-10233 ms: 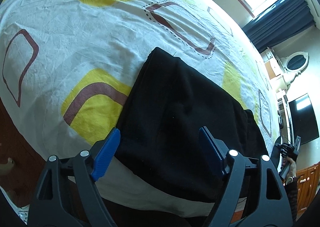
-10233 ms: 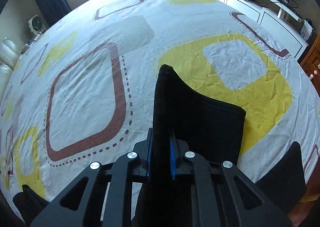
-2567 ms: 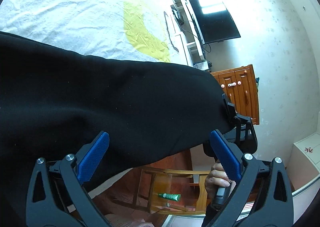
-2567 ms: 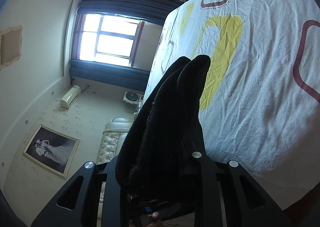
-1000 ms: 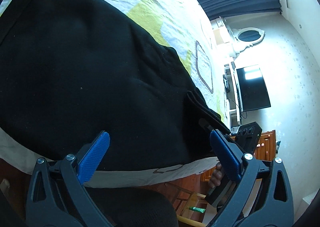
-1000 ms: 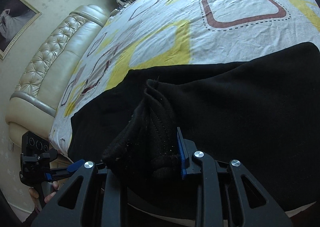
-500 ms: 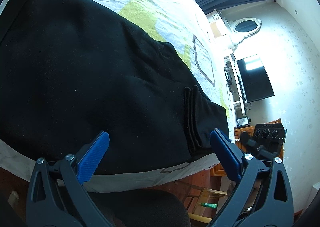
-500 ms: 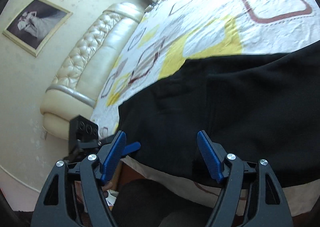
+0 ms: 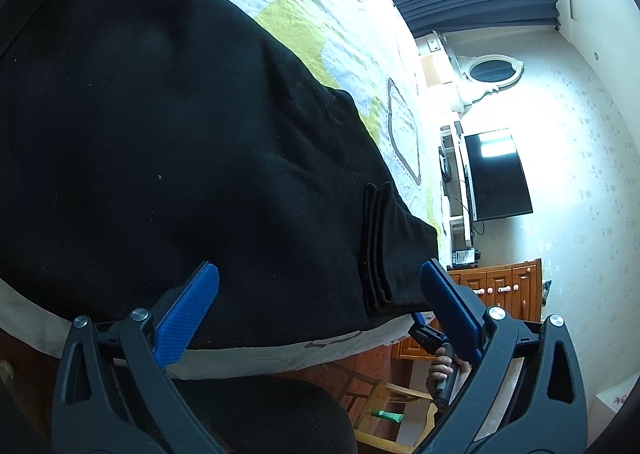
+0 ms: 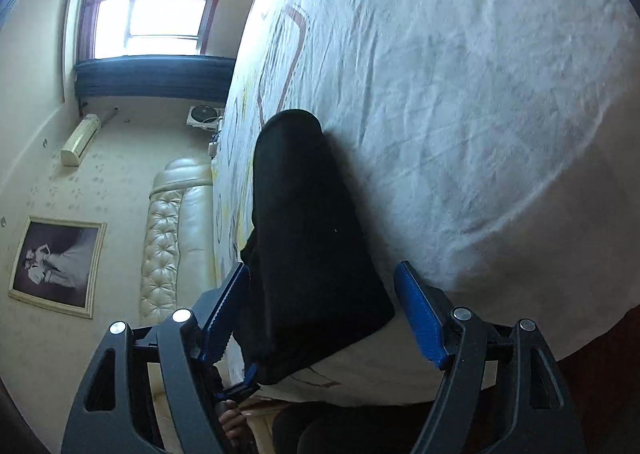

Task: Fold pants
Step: 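Lay the folded legs down and smooth them with the right gripper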

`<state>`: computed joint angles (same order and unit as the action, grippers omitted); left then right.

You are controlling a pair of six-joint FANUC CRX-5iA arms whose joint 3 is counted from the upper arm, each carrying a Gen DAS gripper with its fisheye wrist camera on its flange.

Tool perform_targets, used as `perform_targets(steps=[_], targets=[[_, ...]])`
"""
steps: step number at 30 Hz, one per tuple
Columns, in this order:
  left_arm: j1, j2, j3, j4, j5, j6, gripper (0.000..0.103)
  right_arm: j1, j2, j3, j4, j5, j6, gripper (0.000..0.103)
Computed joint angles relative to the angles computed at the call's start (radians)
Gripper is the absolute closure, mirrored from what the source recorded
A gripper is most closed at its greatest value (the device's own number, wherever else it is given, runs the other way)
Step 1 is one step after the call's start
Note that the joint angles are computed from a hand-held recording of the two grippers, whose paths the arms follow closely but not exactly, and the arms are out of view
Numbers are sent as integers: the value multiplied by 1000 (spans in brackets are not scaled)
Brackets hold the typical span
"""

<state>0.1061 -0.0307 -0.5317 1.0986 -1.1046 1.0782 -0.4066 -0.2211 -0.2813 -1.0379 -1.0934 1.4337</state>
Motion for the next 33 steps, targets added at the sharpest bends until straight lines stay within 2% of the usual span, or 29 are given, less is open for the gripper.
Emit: perform_targets(steps=[3,5,7,10,12,14,15,22,23,24,26,29,31,33], targets=[[1,4,1,2,-4,-4,3,57,4,11,115,-6,-26,71],[3,8,-1,8,-7,-6,3,37,9,4,94,-25,9,74],[5,12,0,12,-12,-6,3,15,6,-10,63,-30,36,74],[5,15,-1,18,-13,-10,3,14,10,14,64,-55,53,68],[4,13,-4,21,-10,-17,3,24,22,54,76,-61,43,52],[2,10,-6,20,-5,-22,3,51,11,86,130,-29,49,41],[1,9,-8,19,-2,-26,3,58,15,104,147,-18,59,40],[5,10,-34,72,-10,-68,3,117,195,241,162,44,27,40],[6,12,-39,84,-14,-74,3,133,216,255,182,53,15,46],[8,14,-44,96,-18,-81,3,158,233,266,231,63,-15,60],[9,15,-59,124,-22,-99,3,172,257,272,260,67,-65,65],[9,18,-68,147,-26,-108,3,157,251,262,231,70,-38,65],[9,17,-64,139,-28,-105,3,148,221,239,212,90,-40,57],[9,18,-56,124,-33,-109,3,158,154,181,210,174,-93,31]])
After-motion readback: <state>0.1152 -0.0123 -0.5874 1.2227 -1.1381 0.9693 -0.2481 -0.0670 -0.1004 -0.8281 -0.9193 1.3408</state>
